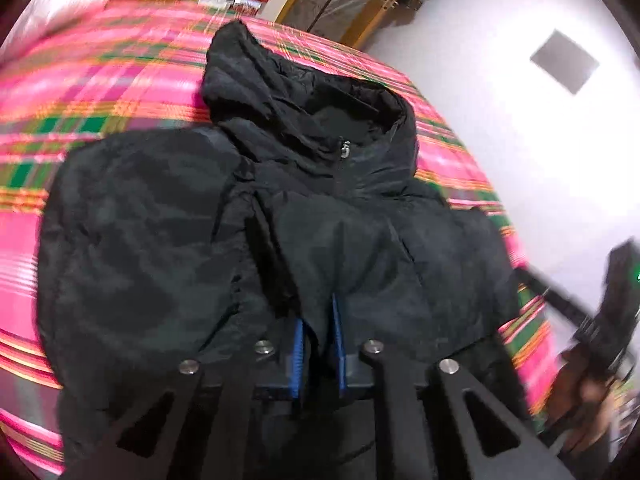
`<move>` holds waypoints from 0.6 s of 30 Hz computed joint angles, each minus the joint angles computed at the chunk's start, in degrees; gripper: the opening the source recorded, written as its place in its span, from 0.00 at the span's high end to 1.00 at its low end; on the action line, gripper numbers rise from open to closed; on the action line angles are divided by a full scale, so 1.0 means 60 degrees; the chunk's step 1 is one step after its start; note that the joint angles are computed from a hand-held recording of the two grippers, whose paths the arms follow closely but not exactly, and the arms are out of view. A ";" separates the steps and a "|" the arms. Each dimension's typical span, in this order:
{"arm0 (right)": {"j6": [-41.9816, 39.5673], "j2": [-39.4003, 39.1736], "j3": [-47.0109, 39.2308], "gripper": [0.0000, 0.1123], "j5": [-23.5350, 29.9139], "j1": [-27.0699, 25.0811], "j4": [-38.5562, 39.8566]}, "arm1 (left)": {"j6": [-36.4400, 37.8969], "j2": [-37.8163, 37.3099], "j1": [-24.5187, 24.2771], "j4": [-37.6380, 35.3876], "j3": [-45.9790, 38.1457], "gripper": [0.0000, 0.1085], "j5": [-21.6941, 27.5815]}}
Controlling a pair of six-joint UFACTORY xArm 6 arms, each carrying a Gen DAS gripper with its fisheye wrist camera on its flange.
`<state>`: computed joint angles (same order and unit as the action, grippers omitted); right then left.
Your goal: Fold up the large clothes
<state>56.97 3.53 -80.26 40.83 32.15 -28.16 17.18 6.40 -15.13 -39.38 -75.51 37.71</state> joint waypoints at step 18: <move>-0.1135 0.1315 0.0026 0.59 0.0493 -0.0903 0.0583 | -0.0888 0.0323 -0.0013 0.2295 0.0372 0.89 -0.0961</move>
<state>50.16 11.42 -80.10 43.79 26.73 -24.66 11.85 8.34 -15.21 -25.60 -73.28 31.94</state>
